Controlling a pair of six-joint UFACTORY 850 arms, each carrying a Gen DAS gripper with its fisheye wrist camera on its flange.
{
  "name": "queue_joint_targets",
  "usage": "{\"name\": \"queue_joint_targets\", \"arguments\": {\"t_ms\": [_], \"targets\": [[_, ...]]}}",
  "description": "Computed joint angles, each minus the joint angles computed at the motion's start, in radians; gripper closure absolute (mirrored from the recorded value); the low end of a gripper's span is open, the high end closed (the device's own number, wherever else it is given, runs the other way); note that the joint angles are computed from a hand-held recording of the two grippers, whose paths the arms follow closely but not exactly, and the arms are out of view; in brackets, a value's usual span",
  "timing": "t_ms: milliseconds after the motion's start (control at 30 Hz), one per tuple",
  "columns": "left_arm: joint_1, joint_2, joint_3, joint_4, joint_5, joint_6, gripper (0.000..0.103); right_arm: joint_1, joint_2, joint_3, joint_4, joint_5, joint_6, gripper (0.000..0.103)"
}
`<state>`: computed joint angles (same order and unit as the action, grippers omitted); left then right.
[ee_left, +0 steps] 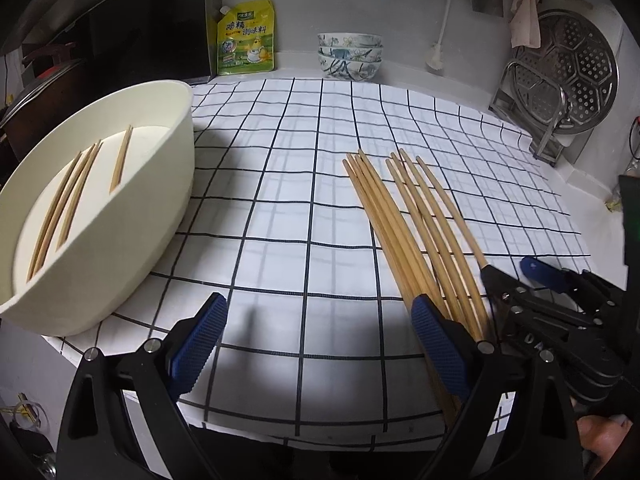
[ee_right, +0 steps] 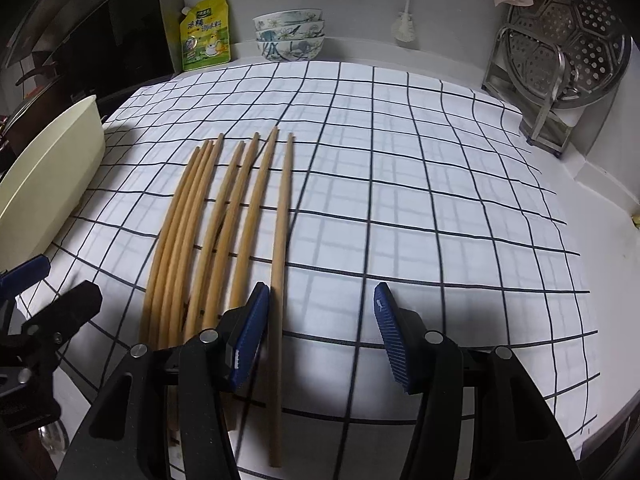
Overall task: Organize utensils
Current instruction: 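Lower the right tool onto the chopsticks to grasp another one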
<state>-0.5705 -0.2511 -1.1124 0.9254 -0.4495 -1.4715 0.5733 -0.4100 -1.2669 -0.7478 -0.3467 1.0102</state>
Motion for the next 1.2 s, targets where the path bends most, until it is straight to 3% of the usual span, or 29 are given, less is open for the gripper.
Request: {"name": "queue_joint_targets", "arguments": {"t_ms": [467,833,1200], "targets": [[-0.005,-0.073,-0.062,-0.054,-0.021,0.055,0.011,-0.036,0.018,0.022,-0.017,0.018,0.047,0.051],[-0.019,-0.094,-0.092,-0.051,-0.090,0.052,0.006,-0.034,0.016,0.021,-0.007,0.029,0.029,0.051],[-0.007,-0.084,-0.083,-0.089,-0.097,0.077,0.006,-0.040,0.018,0.023,0.004,0.036,0.022,0.051]]}}
